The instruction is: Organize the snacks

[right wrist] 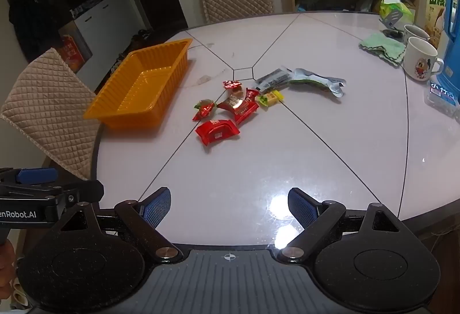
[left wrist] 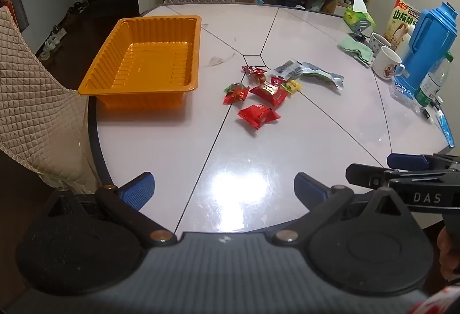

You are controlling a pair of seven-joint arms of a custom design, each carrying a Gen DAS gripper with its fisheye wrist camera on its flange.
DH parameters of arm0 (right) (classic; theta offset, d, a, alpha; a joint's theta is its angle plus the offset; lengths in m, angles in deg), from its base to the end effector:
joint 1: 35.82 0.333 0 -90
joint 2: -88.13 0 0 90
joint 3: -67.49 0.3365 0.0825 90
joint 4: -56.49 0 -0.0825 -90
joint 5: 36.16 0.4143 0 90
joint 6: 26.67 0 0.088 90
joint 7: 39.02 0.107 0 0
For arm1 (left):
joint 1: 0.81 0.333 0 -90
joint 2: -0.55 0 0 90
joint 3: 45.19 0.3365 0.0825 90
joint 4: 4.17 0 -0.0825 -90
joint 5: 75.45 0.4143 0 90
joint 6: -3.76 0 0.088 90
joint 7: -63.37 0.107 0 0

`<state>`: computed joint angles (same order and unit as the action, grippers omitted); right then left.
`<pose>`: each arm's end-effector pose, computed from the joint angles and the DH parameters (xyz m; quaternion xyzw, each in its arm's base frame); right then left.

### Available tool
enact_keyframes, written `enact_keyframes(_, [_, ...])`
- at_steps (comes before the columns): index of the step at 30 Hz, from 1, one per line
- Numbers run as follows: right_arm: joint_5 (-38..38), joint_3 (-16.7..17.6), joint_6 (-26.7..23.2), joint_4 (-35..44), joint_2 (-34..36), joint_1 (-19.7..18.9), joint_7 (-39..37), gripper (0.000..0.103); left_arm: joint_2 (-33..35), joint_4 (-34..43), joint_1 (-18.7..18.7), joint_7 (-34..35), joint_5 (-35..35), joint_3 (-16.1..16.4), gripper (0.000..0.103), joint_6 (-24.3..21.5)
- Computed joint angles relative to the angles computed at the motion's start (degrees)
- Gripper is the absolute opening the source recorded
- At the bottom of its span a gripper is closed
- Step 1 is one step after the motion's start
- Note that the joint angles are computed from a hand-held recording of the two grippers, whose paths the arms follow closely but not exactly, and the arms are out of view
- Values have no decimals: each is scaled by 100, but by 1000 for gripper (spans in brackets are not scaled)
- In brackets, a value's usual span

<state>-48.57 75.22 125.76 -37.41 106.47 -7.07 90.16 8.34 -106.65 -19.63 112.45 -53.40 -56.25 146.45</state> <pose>0.5946 0.4311 0.5225 -0.6903 0.6335 -0.1039 0.3337 0.5882 -0.3324 0.5472 -0.6594 0.6845 -0.2490 0.1860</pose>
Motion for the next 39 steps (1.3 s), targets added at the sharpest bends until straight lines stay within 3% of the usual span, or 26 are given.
enact_keyframes(39, [48,-1,20,-12,0,-37,-35,88,29,41,8,206,-262,-1,103,32])
